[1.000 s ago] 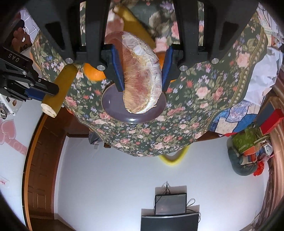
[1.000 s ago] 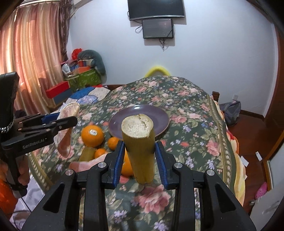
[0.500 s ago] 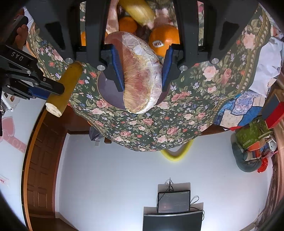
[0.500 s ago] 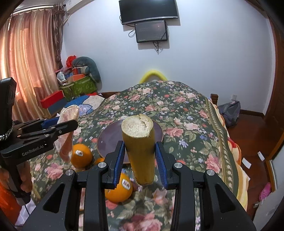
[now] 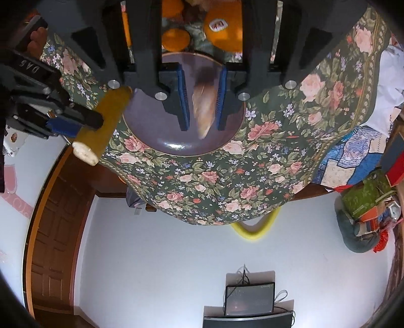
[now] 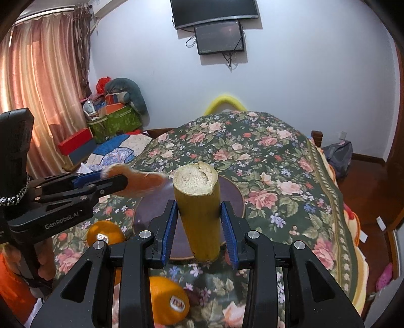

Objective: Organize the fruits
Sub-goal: 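Lower the pomelo segment onto the plate with left tool while right places the cylinder beside it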

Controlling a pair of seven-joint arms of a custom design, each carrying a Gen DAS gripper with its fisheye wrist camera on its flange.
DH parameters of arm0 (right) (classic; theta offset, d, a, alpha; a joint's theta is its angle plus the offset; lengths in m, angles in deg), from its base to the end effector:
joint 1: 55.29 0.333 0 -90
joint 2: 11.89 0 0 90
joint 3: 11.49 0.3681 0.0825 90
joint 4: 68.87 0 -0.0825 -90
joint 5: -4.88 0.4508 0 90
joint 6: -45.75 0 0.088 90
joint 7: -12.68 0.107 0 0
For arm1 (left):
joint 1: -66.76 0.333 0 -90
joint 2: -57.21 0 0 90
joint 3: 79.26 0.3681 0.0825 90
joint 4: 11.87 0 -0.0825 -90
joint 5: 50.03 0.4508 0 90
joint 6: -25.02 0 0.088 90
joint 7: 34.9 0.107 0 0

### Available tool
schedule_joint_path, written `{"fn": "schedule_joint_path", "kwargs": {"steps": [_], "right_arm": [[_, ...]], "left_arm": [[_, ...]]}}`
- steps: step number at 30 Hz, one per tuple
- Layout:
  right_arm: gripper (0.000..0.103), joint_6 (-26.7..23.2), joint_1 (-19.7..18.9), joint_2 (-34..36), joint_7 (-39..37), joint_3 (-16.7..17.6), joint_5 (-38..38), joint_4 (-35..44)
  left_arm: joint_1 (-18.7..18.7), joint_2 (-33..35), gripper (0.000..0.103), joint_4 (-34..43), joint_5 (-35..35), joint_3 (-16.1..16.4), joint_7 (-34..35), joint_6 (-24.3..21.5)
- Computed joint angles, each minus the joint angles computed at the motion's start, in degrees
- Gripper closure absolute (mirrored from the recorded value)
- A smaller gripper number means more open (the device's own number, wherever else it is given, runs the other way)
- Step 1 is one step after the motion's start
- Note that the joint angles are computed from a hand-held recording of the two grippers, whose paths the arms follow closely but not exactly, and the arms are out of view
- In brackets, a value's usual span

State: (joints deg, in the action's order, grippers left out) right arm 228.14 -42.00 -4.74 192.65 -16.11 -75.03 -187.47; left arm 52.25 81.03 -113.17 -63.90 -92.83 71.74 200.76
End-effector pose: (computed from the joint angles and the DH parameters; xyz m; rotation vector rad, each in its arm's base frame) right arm 0.6137 0.1871 0.4437 -1.6049 1.6007 -0.6538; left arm 0.7057 -0.3251 0.4485 -1.3077 2.1611 -1.0971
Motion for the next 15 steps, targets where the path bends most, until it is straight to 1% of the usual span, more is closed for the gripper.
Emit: {"fn": "schedule_joint_path", "kwargs": {"steps": [3,5,6,7,8,9,13,14,15], "right_arm": [[0.071,0.5,-1.5,1.8,-10.2,1.7,10.4,-0.2],[0.071,0.8,-1.2,2.8,-12.6,1.3,13.2,0.5],[0.071,1.0,-2.7,3.2,-16.7,3.0,17.5,0.3],[0.071,1.2,-5.2,3.7,-21.4,5.8,22.3,0.2],[0.071,1.0,-6.6,4.1,-24.5,7.5,25.4,0.2],[0.071,0.8,-6.8,4.5,-26.1,7.9,27.1,0.4],[0.071,-0.9,-9.8,6.1,-34.8,12.1,35.0,1.3],[0.071,-1.5,-10.7,6.5,-37.0,13.4,37.0,1.5],[0.071,-2.3,-10.5,6.8,-38.2,13.6,38.3,1.9]], "left_arm": [[-0.3,1.2,0.083,1.9,0.4,0.5,-0.4,-1.9],[-0.2,1.8,0.083,2.8,0.5,0.6,-0.5,-3.1],[-0.5,2.1,0.083,3.2,0.8,1.1,-0.9,-3.6],[-0.7,2.3,0.083,3.4,1.1,1.4,-1.2,-4.0],[-1.0,2.4,0.083,3.5,1.4,1.9,-1.7,-4.2],[-1.1,2.4,0.083,3.4,1.7,2.2,-2.0,-4.1],[-0.4,2.4,0.082,3.3,1.8,2.4,-2.8,-4.5],[-0.2,2.5,0.08,3.5,1.8,2.5,-3.0,-5.1],[-0.2,2.6,0.078,3.9,2.0,2.8,-3.5,-5.8]]}}
